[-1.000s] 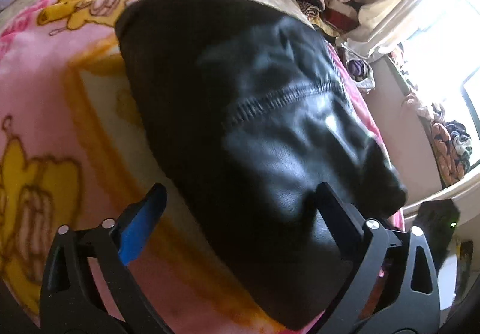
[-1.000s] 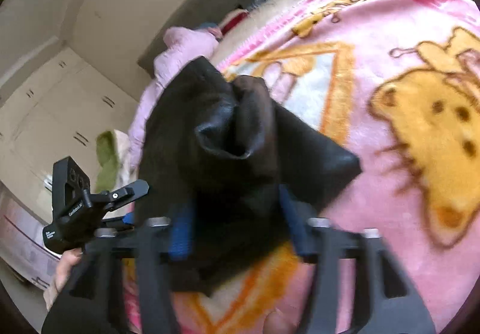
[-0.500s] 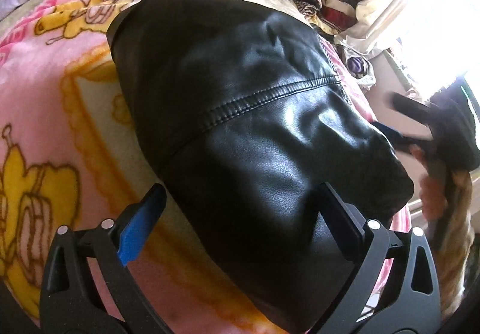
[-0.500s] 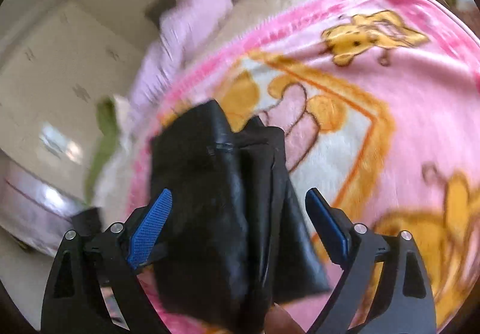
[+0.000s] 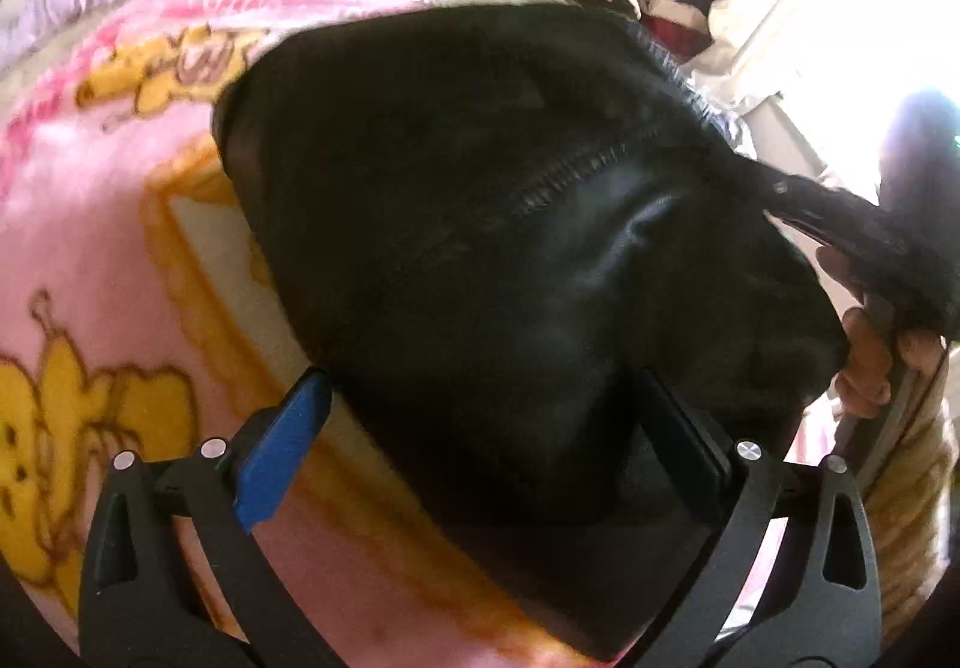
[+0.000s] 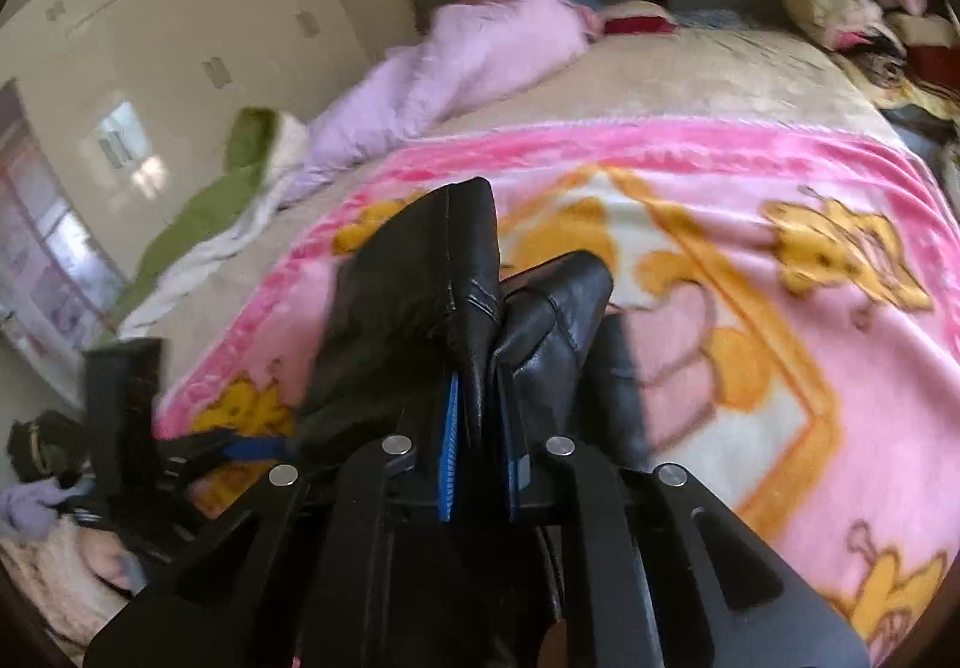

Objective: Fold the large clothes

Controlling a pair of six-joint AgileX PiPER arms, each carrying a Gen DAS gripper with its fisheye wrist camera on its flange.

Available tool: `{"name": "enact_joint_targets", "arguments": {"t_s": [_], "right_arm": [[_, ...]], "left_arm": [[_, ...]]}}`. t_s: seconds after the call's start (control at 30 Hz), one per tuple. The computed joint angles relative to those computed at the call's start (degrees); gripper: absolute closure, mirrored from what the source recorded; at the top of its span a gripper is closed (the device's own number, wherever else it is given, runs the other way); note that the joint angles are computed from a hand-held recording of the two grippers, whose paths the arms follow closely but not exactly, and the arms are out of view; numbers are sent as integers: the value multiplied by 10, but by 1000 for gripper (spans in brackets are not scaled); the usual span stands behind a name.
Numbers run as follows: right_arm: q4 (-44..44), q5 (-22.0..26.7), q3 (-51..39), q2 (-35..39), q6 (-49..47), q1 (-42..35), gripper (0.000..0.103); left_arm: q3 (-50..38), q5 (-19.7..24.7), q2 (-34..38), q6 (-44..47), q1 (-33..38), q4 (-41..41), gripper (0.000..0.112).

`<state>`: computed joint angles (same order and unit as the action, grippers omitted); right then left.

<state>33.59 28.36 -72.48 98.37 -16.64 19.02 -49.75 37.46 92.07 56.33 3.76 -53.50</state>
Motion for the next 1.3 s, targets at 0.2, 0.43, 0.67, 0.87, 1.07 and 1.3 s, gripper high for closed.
{"name": "enact_joint_targets", "arguments": {"t_s": [0.2,0.43,0.67,0.87,1.07,1.3], "right_arm": [[36,-60,70,23,-31,-21,89],[99,-25,92,-20,-87,-40,24],[200,84,120,-58,-201,-102,8],[183,137,111,-12,-203,-125,7],[241,165,110,32,-263,-146,7],[288,184,116,76,-295,-152,9]], "left_arm": [[11,-11,11,7,-20,-8,18],[16,-23,3,-4,-26,5,18],[19,-26,2,-4,-26,-1,18],[13,3,10,3,-11,-11,18],[23,35,18,13,22,-41,18],[-4,95,96,24,37,-87,18]]}}
